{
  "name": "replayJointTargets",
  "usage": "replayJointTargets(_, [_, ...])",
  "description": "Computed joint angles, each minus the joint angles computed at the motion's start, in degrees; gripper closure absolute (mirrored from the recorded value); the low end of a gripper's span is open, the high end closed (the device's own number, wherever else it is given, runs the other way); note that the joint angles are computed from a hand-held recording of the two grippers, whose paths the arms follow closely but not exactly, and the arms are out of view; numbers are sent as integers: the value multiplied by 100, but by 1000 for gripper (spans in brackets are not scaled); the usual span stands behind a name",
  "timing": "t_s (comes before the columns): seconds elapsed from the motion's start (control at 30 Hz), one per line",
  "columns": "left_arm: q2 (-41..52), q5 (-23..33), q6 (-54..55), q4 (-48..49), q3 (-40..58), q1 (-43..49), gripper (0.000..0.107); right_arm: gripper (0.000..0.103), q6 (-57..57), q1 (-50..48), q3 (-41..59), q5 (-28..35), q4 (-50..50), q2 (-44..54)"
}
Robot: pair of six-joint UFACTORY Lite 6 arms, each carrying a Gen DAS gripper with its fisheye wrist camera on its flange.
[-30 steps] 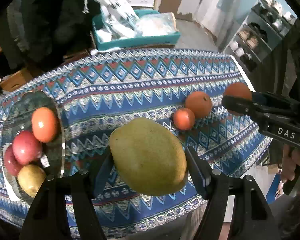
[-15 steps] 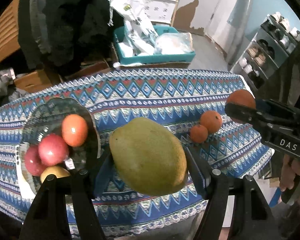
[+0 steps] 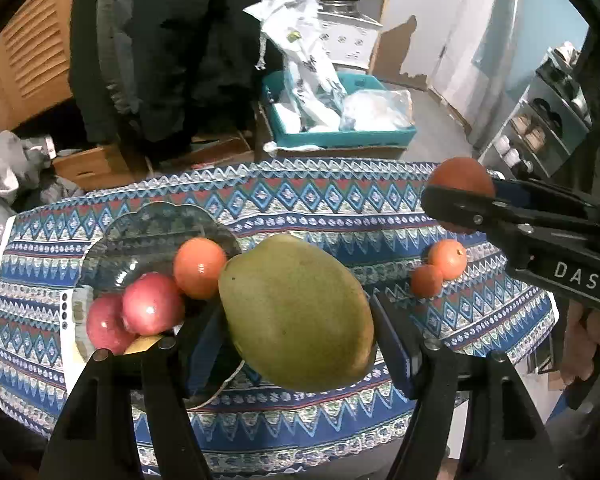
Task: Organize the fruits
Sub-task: 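Lift and carry the mango and orange over the glass plate with both grippers, then lower the mango and orange into the glass plate and open both grippers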
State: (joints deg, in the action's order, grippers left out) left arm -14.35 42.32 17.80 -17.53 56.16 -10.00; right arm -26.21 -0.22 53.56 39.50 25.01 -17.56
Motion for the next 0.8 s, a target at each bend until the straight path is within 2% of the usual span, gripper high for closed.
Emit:
replayJointTargets(0.5, [517, 306, 1122, -772, 544, 1460, 35, 56, 1396, 1466, 1381, -368, -697, 1411])
replayJointTargets(0.8, [1247, 284, 1637, -1022, 944, 2336, 35, 56, 1644, 1958, 2124, -480, -677, 2429])
